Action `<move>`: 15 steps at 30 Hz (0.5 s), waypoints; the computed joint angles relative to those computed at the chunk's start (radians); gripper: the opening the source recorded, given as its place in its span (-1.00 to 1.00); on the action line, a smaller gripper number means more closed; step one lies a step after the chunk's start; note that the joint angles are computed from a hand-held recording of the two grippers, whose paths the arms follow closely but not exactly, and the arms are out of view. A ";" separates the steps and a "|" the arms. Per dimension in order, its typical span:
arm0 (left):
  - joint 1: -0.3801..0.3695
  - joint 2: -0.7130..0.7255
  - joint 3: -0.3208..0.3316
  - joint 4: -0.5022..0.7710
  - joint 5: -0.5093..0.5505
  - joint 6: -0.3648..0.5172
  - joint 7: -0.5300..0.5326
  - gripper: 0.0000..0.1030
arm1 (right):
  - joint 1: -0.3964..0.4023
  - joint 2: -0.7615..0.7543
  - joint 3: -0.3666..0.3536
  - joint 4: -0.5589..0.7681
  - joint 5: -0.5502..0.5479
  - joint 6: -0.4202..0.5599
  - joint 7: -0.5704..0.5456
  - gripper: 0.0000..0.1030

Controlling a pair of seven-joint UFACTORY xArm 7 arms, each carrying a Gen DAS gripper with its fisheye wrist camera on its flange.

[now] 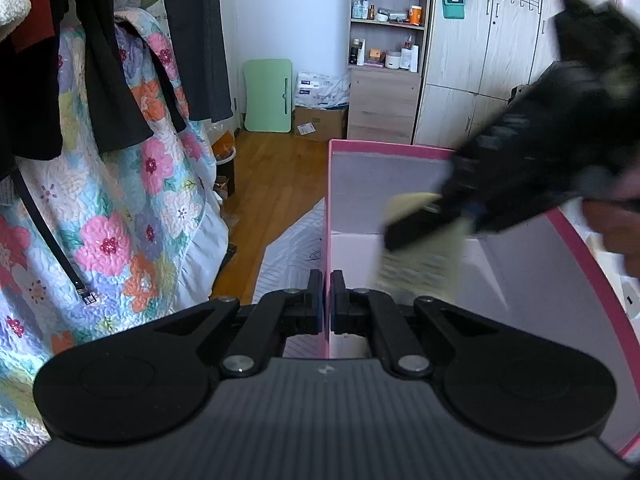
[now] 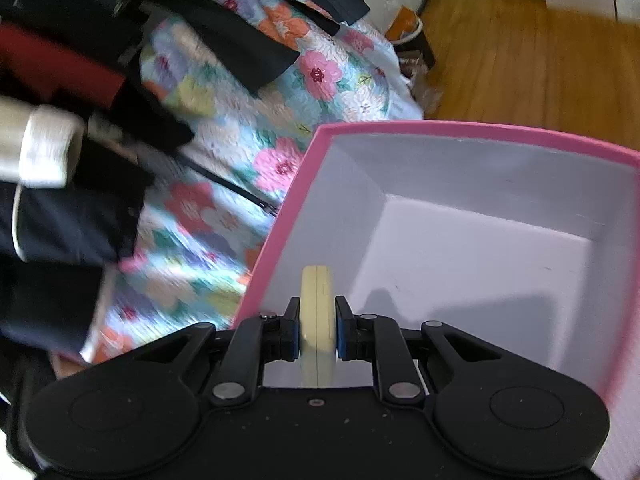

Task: Organize rigid objects
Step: 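Carry the cream remote into the pink box and release it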

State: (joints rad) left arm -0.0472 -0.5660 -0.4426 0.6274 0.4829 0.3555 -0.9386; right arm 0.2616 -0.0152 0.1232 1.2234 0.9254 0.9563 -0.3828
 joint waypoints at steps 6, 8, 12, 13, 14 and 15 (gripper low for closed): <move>0.004 -0.002 -0.003 -0.004 0.003 -0.003 -0.003 -0.96 | 0.008 0.113 0.030 0.044 0.060 -0.119 -0.031 -0.60; 0.002 -0.004 0.000 -0.007 0.002 -0.006 -0.002 -0.96 | -0.010 0.153 0.035 0.081 0.097 -0.098 -0.035 -0.60; 0.006 -0.003 -0.007 -0.003 0.007 0.001 -0.003 -0.96 | -0.021 0.185 0.054 0.104 0.088 -0.117 -0.049 -0.54; 0.006 -0.002 -0.008 -0.002 0.009 0.002 -0.004 -0.96 | -0.017 0.189 0.057 0.104 0.065 -0.134 -0.027 -0.51; 0.006 -0.002 -0.008 -0.002 0.009 0.001 -0.005 -0.96 | -0.007 0.185 0.059 0.095 0.028 -0.168 -0.002 -0.42; 0.006 -0.001 -0.009 -0.002 0.010 0.002 -0.008 -0.96 | 0.006 0.185 0.060 0.090 -0.027 -0.208 0.026 -0.08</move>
State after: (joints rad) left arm -0.0411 -0.5673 -0.4516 0.6256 0.4925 0.3573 -0.9465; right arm 0.2681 0.1695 0.1835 1.3138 0.8986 0.7478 -0.3572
